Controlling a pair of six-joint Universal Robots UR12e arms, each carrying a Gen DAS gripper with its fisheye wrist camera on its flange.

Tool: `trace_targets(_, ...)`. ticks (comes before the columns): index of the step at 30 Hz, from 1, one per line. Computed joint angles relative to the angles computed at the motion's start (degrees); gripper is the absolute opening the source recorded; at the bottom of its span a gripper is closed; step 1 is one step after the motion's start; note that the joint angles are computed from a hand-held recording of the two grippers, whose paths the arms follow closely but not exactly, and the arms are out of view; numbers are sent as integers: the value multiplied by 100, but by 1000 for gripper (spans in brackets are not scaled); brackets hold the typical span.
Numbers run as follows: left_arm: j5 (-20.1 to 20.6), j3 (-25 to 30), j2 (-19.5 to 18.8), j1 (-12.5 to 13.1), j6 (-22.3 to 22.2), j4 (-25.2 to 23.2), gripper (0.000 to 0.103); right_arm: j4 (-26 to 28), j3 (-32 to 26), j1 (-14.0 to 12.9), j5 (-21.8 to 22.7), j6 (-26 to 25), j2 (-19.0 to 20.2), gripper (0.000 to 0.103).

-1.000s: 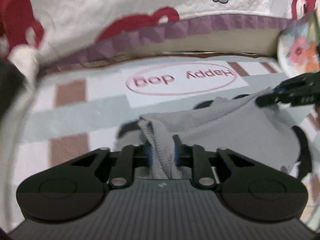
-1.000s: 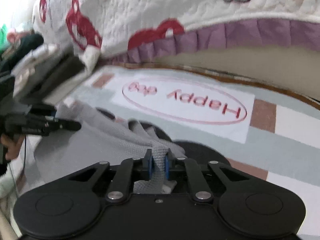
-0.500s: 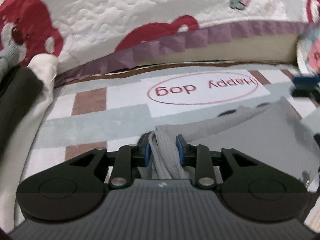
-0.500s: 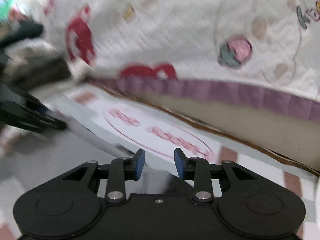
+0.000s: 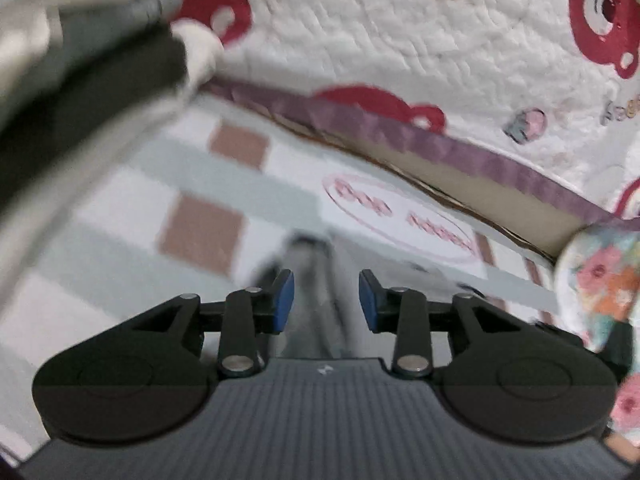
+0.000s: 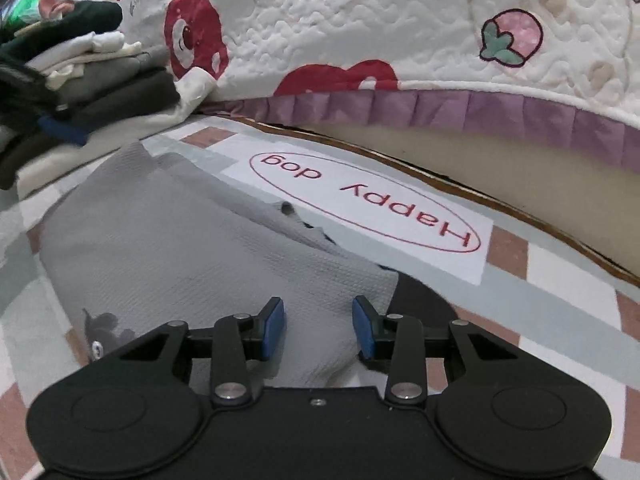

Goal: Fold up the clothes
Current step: 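Grasp the rolled grey shirt with both grippers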

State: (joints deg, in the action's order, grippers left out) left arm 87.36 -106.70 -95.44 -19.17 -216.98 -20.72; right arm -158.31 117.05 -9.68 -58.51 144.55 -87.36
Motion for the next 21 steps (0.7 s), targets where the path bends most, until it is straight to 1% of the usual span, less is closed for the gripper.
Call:
trace_targets(3, 29, 125, -159, -179, 437, 64, 36, -178, 18, 21, -87, 185, 33, 42)
trace_targets(6, 461, 306, -356, -339, 1030, -209, 34, -373, 24, 45, -175, 503, 87, 42)
trace_targets(7, 592, 348, -409, -371, 1167, -338, 33, -363, 10, 52, -208, 566, 95, 42)
trace_targets(8, 698, 378, -448, -382, 1243, -510, 30, -338, -4, 58, -237, 625, 95, 42)
trace_targets(10, 633, 335, -461, -328, 1148, -496, 30, -204, -52, 80, -385, 615, 75, 42)
trace_targets(12, 667, 350, -461, -293, 1027, -517, 29, -94, -118, 106, -714, 735, 35, 43)
trace_targets(13, 684, 359, -462, -275, 966, -530, 29, 22, -163, 89, -831, 981, 9, 44)
trace_targets(14, 702, 367, -462, -258, 905, -542, 29, 269, -203, 27, -869, 1429, -53, 47)
trace_targets(16, 963, 414, -505, -283, 973, -587, 36, 793, -311, -99, -921, 2314, -163, 49)
trace_targets(17, 969, 405, -519, -265, 997, -558, 37, 1082, -367, -172, -898, 2773, -217, 53)
trace_targets(19, 690, 344, -516, -157, 897, -475, 37, 1784, -378, -426, -434, 3882, -383, 59)
trace_targets(21, 358, 275, -489, -30, 558, -437, 39, 2191, -115, -768, 475, 5043, -589, 60)
